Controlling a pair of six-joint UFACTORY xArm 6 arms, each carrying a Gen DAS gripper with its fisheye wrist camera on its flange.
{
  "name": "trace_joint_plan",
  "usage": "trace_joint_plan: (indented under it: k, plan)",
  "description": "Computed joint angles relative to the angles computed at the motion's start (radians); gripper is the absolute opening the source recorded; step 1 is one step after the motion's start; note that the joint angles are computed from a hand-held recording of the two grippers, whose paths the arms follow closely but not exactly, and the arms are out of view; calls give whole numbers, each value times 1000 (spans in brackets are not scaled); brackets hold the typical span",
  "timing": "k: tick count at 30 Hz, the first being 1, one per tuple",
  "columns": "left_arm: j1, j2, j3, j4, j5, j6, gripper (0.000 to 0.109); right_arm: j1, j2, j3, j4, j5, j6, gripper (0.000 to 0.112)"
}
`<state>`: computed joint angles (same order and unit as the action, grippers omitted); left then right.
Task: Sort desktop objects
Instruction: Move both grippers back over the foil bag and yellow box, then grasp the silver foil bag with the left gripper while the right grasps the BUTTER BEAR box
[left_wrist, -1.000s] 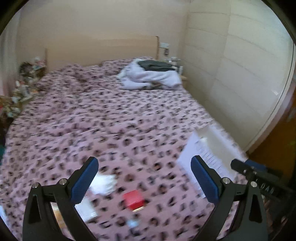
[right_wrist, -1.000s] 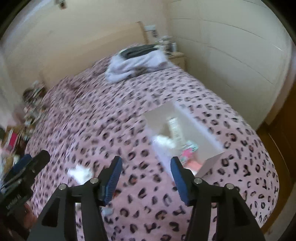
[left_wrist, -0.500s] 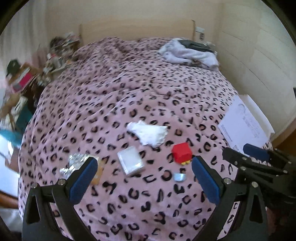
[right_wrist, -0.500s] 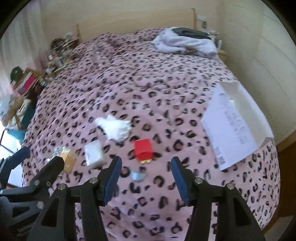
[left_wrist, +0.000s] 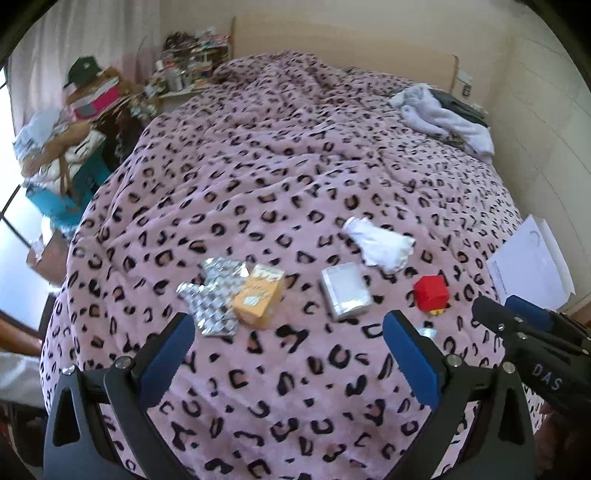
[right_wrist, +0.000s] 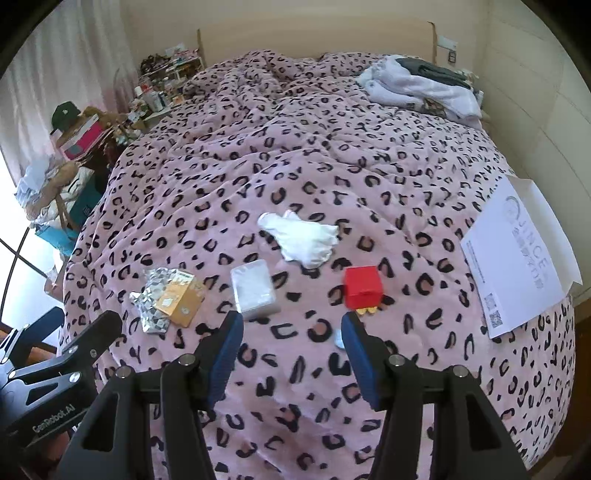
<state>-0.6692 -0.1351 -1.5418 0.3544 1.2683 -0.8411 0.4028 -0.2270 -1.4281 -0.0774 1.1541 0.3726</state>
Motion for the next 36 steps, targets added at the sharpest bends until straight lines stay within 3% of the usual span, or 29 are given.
trace_joint_plan:
  k: [9, 18, 24, 31, 36]
  plan:
    - [102, -151, 190, -78, -32, -1, 103, 70, 40, -20, 23, 8, 48, 57]
    - [240, -214, 323, -125, -127, 86, 103, 117, 150, -70, 134, -36, 120, 57]
    - [328, -235, 407, -111, -185, 128, 103, 120, 350, -202, 297, -59, 163, 57]
    - [410, -270, 502, -127, -249, 194, 103, 161, 579, -383, 265, -17, 286, 57]
    - [469, -252, 544, -206, -361, 251, 103, 177, 682, -495, 192, 29, 347, 57]
